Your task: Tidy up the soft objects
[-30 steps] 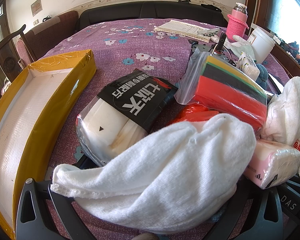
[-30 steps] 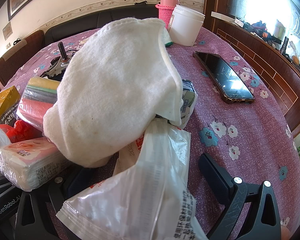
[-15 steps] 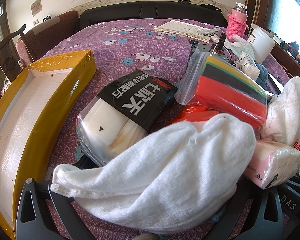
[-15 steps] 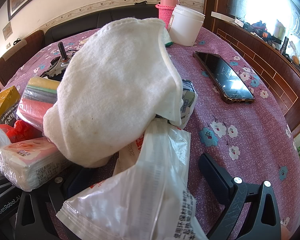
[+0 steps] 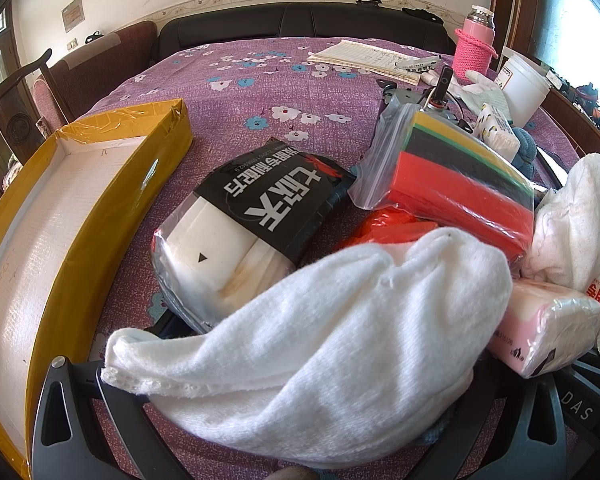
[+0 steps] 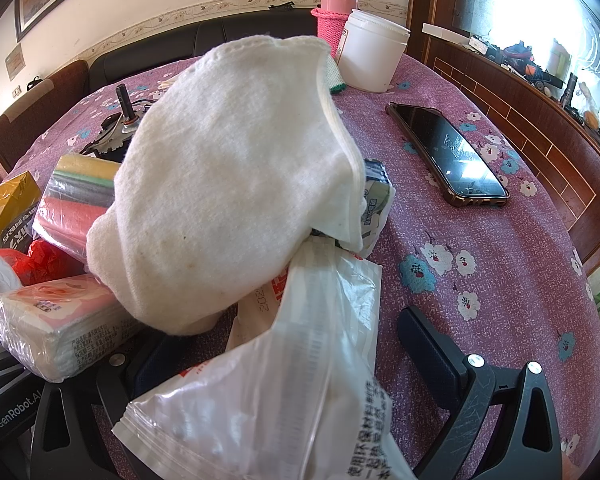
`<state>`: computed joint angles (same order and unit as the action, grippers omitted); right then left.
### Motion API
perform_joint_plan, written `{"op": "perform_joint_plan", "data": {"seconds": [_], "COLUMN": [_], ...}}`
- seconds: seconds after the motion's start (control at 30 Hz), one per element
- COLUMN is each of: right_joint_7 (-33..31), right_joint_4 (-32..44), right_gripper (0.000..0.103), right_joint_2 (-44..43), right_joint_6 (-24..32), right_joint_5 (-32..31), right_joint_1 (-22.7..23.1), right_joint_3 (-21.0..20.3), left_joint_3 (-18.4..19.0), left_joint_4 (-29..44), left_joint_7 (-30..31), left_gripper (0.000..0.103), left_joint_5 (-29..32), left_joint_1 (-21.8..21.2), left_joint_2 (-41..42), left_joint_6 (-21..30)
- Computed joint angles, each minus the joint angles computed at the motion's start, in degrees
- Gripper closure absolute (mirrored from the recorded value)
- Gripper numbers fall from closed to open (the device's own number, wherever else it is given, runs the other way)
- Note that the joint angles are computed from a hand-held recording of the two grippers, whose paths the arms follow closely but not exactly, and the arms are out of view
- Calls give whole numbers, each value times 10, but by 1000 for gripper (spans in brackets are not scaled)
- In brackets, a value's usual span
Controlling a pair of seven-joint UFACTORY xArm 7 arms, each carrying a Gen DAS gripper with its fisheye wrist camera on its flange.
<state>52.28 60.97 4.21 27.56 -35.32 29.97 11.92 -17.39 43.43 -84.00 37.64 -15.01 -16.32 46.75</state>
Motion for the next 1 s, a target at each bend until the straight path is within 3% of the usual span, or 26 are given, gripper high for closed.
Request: {"op": "perform_joint_plan", "data": {"seconds": [0.43, 0.6, 0.67, 0.77, 0.93, 1.0], "right_joint_7": [0, 0, -29, -95, -152, -169], "right_joint_4": [0, 0, -2, 16, -10, -24], "right_gripper": [1, 1, 1, 1, 1, 1], "right_joint_2": [0, 0, 0, 5, -20, -35], "right_joint_6": [1, 0, -3, 28, 31, 36], "right_joint_5": [-1, 1, 26, 88, 133, 150], "right_joint_1": [0, 1, -4, -7, -9, -9], "right_joint_3": [0, 0, 1, 7, 12, 15], "left_joint_3": [2, 24, 29, -2, 13, 14], "left_joint_4": [1, 27, 21, 5, -9, -43], "left_joint_7": [4, 75, 97, 40, 88, 93], "left_gripper": [0, 0, 0, 0, 0, 7], "left_joint_5": [-5, -64, -83, -41, -81, -105], "left_joint_1": [-2, -7, -10, -2, -18, -25], "left_joint_2": [0, 19, 10, -2, -20, -64], "left_joint_6": [1, 8, 7, 9, -4, -29]}}
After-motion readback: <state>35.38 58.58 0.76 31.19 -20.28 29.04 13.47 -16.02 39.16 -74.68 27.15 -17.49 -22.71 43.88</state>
